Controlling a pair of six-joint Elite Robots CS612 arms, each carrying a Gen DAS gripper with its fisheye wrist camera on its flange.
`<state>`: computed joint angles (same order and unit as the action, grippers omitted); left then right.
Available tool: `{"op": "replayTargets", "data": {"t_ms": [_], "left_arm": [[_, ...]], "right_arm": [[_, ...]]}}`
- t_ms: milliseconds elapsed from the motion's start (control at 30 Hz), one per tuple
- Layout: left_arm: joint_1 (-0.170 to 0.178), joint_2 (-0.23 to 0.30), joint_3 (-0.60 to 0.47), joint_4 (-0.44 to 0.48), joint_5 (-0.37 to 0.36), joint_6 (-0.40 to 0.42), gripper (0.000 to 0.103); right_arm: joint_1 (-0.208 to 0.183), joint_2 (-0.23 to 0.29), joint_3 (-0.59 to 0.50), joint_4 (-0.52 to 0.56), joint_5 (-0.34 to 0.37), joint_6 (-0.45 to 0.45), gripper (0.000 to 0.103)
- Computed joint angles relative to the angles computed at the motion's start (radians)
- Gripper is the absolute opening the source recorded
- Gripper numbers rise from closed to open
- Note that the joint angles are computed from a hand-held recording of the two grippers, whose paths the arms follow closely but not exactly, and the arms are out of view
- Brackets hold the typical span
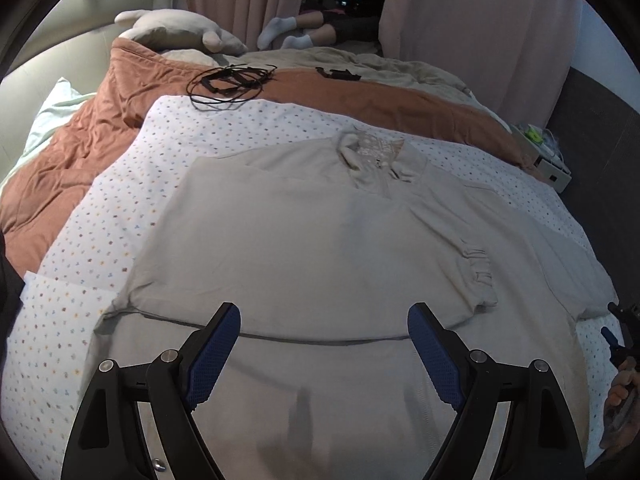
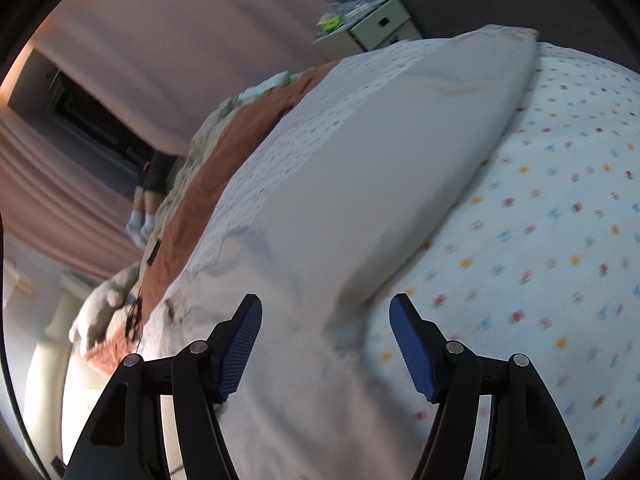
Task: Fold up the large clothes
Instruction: 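Move the right gripper to the other sleeve and grasp it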
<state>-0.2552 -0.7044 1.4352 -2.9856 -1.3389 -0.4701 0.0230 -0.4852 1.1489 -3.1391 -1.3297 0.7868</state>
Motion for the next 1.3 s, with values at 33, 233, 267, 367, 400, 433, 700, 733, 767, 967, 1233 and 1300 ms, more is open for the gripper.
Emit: {"op": "replayTargets", "data": {"t_ms": [33, 233, 267, 367, 400, 433, 700, 733, 767, 967, 1233, 1300], "left_arm": [[-0.005, 0.008, -0.012, 0.004, -0.005, -0.003, 0.087], [-0.029, 0.057, -0.084, 0.045, -0.022, -0.031, 0.087], [-0.031, 0.066, -0.096, 0.051, -0.032, -0.039, 0.087], [-0.037, 0.09, -0.13, 0.06, -0.05, -0.051, 0.087], [-0.039, 0.096, -0.137, 0.061, -0.05, -0.055, 0.087], [-0.041, 0.102, -0.144, 0.063, -0.052, -0.06, 0.087], [-0.041, 0.138, -0.163, 0.051, -0.056, -0.096, 0.087], [-0.039, 0.139, -0.163, 0.059, -0.061, -0.096, 0.087], [-0.036, 0.14, -0.163, 0.067, -0.066, -0.096, 0.087], [-0.022, 0.127, -0.136, 0.033, -0.065, -0.124, 0.087], [-0.011, 0.111, -0.106, -0.013, -0.088, -0.146, 0.087], [-0.009, 0.108, -0.103, -0.019, -0.095, -0.148, 0.087]], "right_arm": [[-0.01, 0.002, 0.008, -0.013, 0.007, 0.019, 0.058], [-0.052, 0.016, 0.032, -0.09, 0.026, 0.095, 0.049], [-0.058, 0.018, 0.032, -0.096, 0.026, 0.096, 0.048], [-0.075, 0.03, 0.029, -0.111, 0.044, 0.114, 0.045], [-0.077, 0.037, 0.021, -0.114, 0.047, 0.124, 0.045], [-0.081, 0.043, 0.014, -0.113, 0.052, 0.132, 0.045], [-0.1, 0.093, -0.073, -0.046, 0.067, 0.149, 0.033], [-0.099, 0.1, -0.088, -0.026, 0.063, 0.143, 0.029], [-0.098, 0.105, -0.104, -0.005, 0.058, 0.14, 0.027], [-0.096, 0.139, -0.165, 0.029, 0.04, 0.159, 0.015], [-0.091, 0.13, -0.151, -0.047, 0.001, 0.138, 0.004], [-0.084, 0.112, -0.134, -0.095, -0.028, 0.099, 0.004]]}}
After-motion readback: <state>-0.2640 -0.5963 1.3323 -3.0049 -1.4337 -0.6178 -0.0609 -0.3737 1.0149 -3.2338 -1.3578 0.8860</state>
